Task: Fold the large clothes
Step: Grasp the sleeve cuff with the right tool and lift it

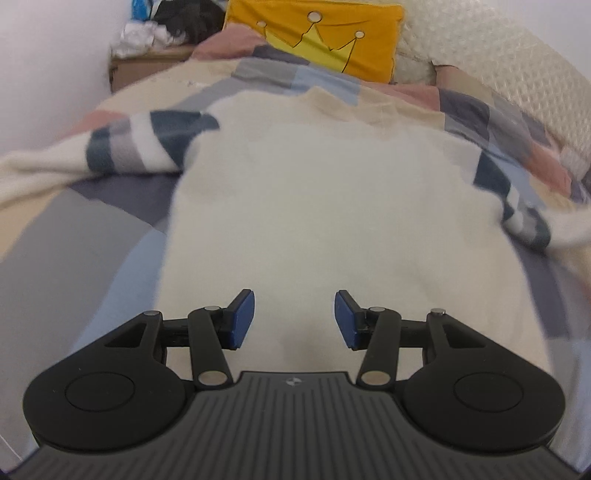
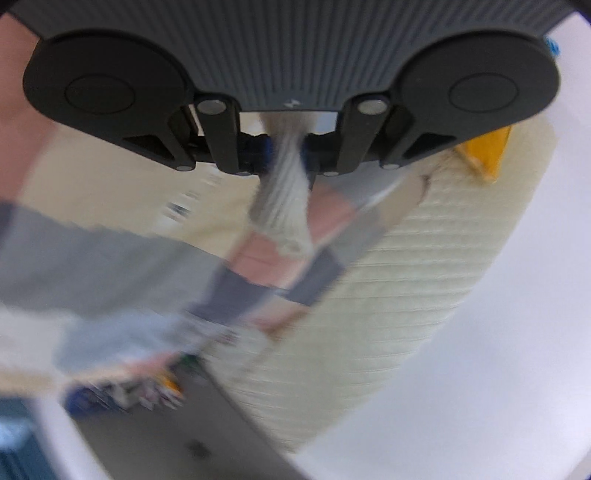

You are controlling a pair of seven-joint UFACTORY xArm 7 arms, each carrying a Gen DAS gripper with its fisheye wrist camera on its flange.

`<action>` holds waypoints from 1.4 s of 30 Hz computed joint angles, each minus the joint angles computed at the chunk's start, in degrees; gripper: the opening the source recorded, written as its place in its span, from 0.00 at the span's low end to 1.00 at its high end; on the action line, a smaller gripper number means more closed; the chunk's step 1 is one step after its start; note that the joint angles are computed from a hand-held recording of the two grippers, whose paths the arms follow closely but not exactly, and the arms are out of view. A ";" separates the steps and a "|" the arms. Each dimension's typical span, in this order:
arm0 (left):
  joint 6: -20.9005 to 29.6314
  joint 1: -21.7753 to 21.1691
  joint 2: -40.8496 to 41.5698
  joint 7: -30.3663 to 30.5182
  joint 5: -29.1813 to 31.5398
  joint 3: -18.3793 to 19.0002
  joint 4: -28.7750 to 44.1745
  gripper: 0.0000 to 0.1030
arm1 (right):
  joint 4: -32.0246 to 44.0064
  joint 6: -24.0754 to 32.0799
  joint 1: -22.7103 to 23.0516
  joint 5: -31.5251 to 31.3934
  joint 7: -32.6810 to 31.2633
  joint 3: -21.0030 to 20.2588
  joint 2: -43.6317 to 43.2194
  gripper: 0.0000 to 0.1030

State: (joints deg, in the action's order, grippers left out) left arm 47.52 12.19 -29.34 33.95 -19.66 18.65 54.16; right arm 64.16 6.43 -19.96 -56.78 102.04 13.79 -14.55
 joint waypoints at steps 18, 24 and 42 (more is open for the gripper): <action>14.68 0.92 -1.27 5.27 -10.60 10.38 8.18 0.53 | 32.26 23.03 26.36 -4.56 -22.68 8.75 11.97 0.17; 15.39 1.92 0.12 7.92 -13.61 13.77 10.84 0.53 | 41.15 29.00 37.69 -10.55 -30.28 11.53 20.71 0.17; 19.32 9.75 13.31 9.45 -25.66 19.12 20.32 0.53 | 50.61 24.92 59.08 -1.17 -48.89 11.89 39.24 0.17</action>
